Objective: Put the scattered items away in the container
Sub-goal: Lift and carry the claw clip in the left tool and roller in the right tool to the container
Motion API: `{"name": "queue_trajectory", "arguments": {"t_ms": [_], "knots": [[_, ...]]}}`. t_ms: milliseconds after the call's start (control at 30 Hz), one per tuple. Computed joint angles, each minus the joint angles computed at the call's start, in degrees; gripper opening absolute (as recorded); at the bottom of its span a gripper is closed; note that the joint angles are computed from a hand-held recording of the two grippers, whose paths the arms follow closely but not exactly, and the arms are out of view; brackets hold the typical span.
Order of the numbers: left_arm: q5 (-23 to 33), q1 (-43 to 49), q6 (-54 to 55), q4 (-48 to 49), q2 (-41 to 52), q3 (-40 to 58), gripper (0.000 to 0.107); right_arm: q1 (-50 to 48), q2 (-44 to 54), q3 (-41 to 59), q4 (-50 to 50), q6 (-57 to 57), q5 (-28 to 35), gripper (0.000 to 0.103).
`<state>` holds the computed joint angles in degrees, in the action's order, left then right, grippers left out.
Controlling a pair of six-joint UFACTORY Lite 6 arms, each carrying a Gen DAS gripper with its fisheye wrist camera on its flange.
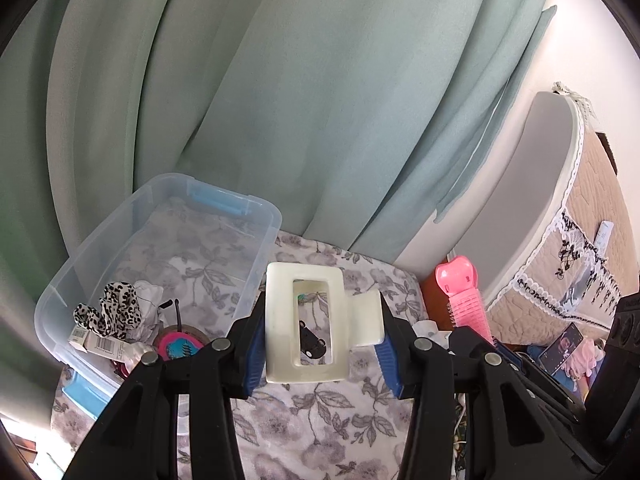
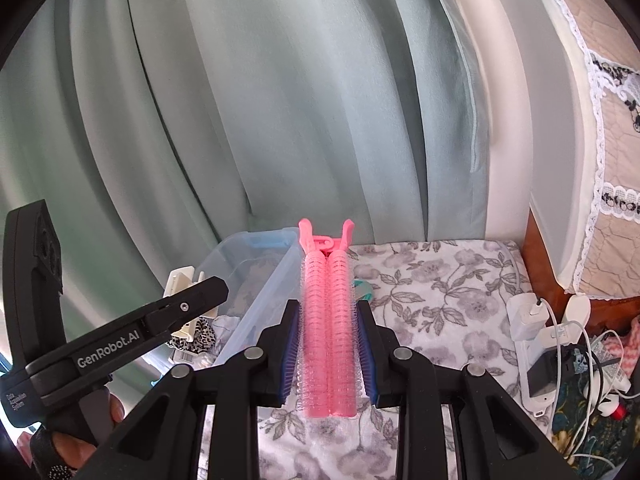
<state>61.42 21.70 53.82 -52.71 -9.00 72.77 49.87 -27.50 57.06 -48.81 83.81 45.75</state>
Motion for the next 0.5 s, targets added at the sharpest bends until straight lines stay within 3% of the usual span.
{"name": "queue_trajectory", "arguments": {"t_ms": [500], "knots": [[3.32, 7.58, 1.59, -2.33, 6.82, 7.01, 0.049, 4.26, 10.09, 9.92, -4.0, 1.84, 0.88, 0.029]]}}
